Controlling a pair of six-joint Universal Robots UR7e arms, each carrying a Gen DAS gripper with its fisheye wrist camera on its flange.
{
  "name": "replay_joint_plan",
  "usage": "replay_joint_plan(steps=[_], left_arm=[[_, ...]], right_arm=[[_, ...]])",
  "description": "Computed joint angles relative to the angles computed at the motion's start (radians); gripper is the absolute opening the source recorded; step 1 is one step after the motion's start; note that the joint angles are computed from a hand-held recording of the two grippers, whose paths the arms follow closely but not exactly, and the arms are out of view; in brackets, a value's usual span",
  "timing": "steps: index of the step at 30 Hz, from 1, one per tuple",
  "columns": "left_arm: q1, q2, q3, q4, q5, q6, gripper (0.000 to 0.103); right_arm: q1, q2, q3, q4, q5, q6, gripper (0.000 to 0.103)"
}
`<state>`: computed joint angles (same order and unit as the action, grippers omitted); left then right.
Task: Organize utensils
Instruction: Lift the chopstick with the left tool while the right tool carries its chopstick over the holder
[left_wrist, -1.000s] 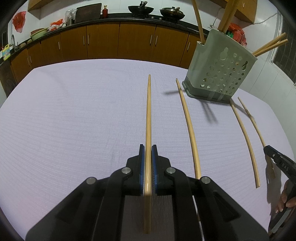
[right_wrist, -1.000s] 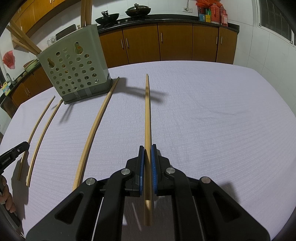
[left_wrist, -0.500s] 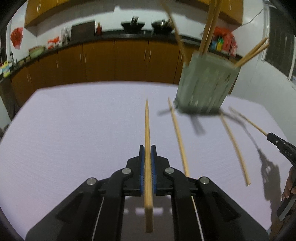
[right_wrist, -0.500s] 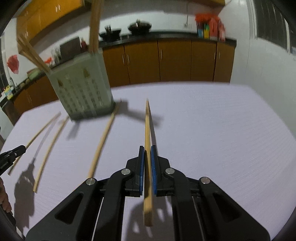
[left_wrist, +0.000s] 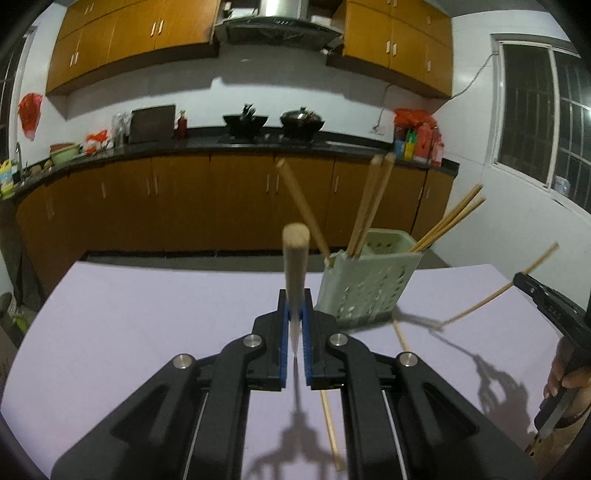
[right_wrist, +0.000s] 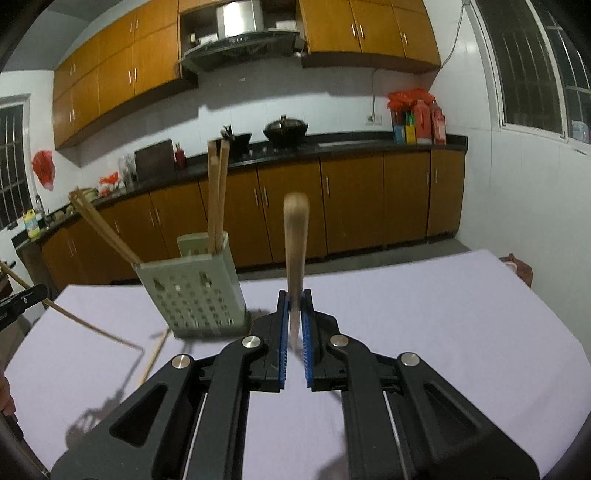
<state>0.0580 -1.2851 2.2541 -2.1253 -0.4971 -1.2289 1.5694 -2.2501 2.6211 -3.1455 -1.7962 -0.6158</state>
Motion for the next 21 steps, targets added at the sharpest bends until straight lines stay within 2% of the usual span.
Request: replay_joint_plan(steps=[6,10,15,17,21], left_arm=[[-0.013,0.014,-0.017,-0.153,0.005,0.147,0.007],[-0.014,0.060,-0.049,-0.315,0.000,0.307,0.008],[-0.005,0.144,-0.104,-0.522,0.041,0.484,0.007],[0.004,0.190,-0.138,-0.616,0.076,0.574,0.007],[0.040,0.253,-0.204,-0.685,0.096,0.670,0.007]], right_arm=[[0.101,0.022,-0.046,-0.010,-0.011,0.029,0.008],[0.164,0.014,-0.077,0.005,0.022,0.057,0.008],[0.267,0.082,-0.112,-0.075,0.048,0.073,0.008],[0.306,0.147,-0.128,-0.145,0.045,0.062,0.008],[0.308,0.228,-0.141,-0.230,0.069,0.040,0.008]])
